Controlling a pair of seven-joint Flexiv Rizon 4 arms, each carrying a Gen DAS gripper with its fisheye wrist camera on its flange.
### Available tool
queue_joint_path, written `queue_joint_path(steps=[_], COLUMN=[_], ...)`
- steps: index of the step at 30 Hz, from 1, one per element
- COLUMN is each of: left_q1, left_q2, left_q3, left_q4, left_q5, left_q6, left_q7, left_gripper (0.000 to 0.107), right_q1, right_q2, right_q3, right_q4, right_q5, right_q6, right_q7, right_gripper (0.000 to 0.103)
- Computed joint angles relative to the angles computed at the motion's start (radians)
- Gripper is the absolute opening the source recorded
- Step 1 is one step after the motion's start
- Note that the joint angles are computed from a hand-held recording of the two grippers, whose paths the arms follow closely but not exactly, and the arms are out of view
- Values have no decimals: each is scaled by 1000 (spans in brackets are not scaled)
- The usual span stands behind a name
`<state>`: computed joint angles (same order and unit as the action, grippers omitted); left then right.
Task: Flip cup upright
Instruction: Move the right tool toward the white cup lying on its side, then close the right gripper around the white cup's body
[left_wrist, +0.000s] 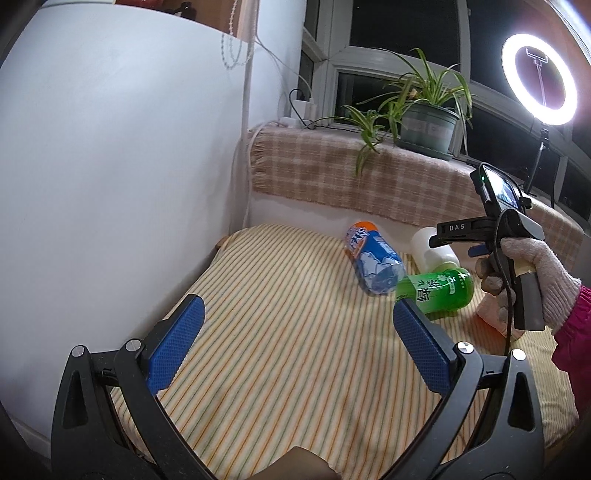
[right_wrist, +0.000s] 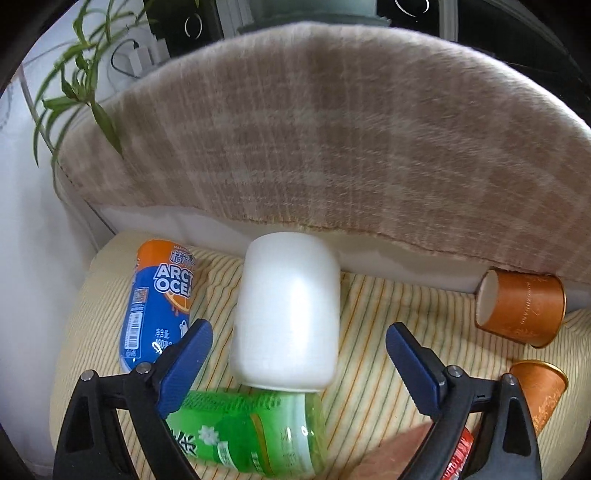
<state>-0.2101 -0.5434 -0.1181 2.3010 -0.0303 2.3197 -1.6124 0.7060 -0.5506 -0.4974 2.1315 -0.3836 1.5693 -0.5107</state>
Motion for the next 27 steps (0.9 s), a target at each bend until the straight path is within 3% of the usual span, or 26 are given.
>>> queue_joint_path(steps=[10,16,27], left_q1=[20,20,11], left_q2=[-4,-4,1], left_q3=[-3,2,7], left_q4=[-2,1,3], left_q5=[13,10,0], left_q6=[-5,3,11], left_q7=[-14,-18,-11], left_gripper=[103,103,103], right_q1=[-171,-262,-264], right_q2=[-42,-71,-37], right_q3=[217,328,305], right_q4=[-147,-211,-154], right_q5=[-66,-90,-171], right_q6=[-175,-252,-204], right_q7=[-12,-8,63], right_gripper=[90,76,75])
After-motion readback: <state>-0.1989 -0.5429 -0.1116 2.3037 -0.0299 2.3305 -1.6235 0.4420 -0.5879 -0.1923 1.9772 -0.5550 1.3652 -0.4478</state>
